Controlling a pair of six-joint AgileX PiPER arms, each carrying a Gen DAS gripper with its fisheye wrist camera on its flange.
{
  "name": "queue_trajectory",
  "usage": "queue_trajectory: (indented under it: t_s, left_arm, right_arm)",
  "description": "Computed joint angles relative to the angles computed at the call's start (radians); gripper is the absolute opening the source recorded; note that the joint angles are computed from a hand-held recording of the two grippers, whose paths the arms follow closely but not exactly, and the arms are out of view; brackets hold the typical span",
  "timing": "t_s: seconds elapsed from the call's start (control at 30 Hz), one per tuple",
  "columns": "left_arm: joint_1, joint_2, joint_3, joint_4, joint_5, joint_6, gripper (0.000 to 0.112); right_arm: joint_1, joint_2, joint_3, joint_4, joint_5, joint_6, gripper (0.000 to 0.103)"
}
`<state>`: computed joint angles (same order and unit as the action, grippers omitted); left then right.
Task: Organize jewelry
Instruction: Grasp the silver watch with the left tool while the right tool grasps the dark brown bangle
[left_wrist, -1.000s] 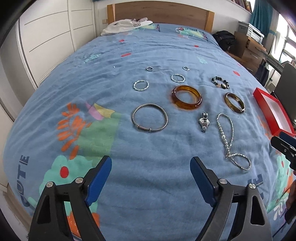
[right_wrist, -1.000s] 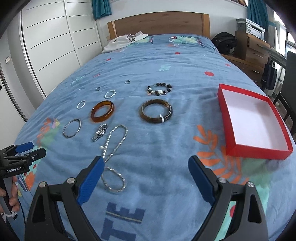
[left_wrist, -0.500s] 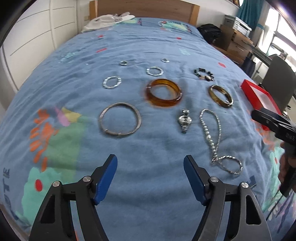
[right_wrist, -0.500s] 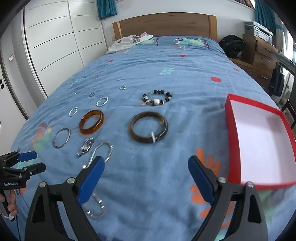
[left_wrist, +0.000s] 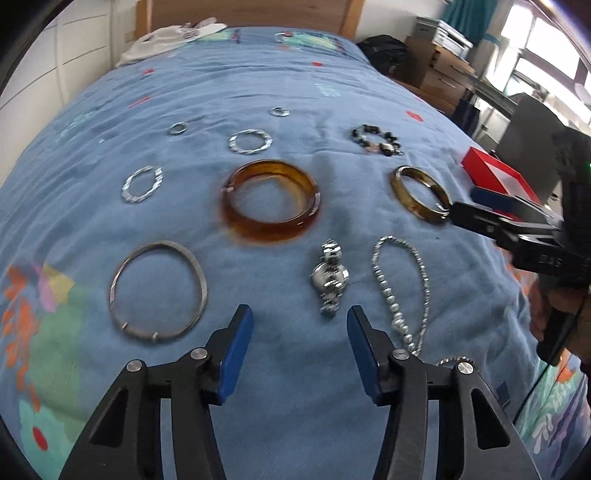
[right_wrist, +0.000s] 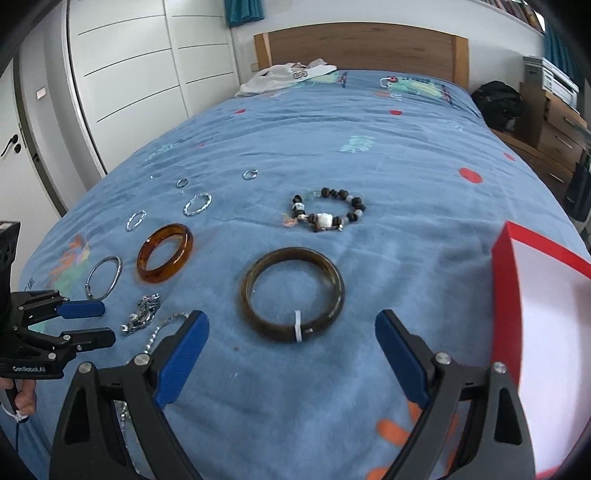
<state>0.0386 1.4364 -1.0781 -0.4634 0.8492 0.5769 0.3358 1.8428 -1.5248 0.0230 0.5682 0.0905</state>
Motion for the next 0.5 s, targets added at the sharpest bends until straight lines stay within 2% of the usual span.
queue_trajectory:
  t_s: [0.1,0.23,0.37,0.47,0.5]
  left_arm:
    - [-0.01,0.03,-0.022,-0.02,0.015,0.028,0.05]
    - [-0.023,0.065,-0.047,-0.031,0.02,0.06,0.042]
    - [-0.025,0.105,-0.075,-0.065,0.033,0.085,0.025]
    - [-0.031,0.123,-0.085,-0.067,0.027,0.086,0.024]
    - [-0.035,0.125,-0.085,-0.061,0.023,0.088,0.024]
  right_arm:
    - [-0.003,0.032,-0.036,0.018,0.009,-0.028,0.092]
    - [-0.007,0.073,-0.085,0.03,0.022,-0.046,0.091]
    - [-0.011,0.112,-0.137,0.046,0.043,-0.066,0.091]
    - [-0.015,0.147,-0.182,0.054,0.071,-0.076,0.087]
    - [-0.015,0.161,-0.2,0.051,0.087,-0.077,0.083]
